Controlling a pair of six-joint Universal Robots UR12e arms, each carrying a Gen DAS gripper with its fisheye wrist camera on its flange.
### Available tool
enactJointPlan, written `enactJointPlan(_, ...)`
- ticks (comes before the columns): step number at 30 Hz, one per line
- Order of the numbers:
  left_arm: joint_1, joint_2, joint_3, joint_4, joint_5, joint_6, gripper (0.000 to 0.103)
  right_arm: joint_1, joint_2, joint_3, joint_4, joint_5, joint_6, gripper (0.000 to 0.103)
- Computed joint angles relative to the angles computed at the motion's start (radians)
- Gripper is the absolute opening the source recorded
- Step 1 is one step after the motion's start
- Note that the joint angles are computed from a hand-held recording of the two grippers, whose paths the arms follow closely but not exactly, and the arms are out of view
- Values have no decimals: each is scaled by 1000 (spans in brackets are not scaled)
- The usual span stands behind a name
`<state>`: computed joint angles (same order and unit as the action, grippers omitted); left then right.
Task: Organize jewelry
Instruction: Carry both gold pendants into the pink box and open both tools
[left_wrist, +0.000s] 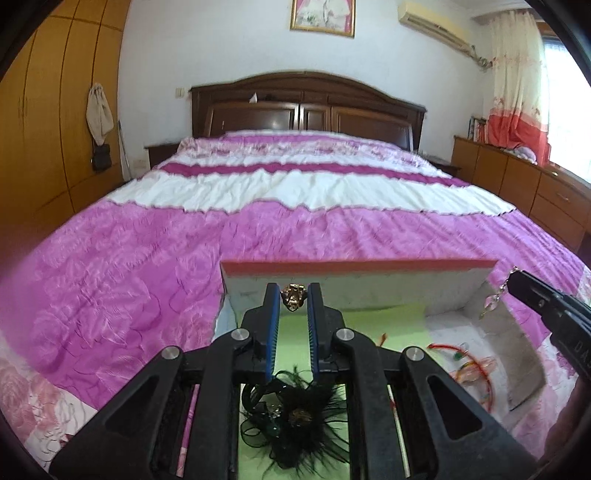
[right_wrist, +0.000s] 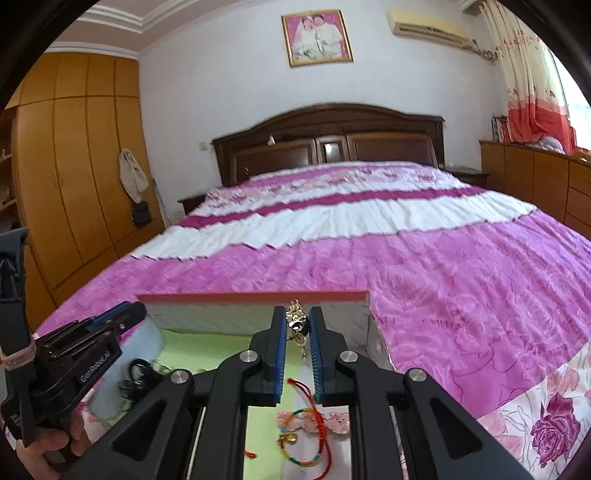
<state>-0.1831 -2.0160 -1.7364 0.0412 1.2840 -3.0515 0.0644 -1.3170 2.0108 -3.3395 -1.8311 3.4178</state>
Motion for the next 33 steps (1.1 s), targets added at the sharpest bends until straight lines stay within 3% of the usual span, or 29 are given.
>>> enactJointPlan(7, -3, -18, 27, -123, 14, 7, 6, -12, 21, -15, 94, 11, 24, 14)
enactJointPlan(15, -7, -11, 28, -162, 25, 30, 10, -24, 29, -19, 162, 40, 54, 15)
enactJointPlan(17, -8, -10, 28, -168, 32, 31, 16, -28, 26, -14, 162, 56, 69, 15)
enactJointPlan(19, -7, -9, 26, -162, 29, 29, 21, -32, 23, -10, 159, 69, 79, 25)
enactJointPlan(21, -6, -5, 22, -158, 22, 27, 25, -36, 20, -4, 143, 88, 85, 27)
enactJointPlan(33, 16, 58, -21, -140, -29, 31, 26, -15, -31, 31, 65, 100, 92, 29)
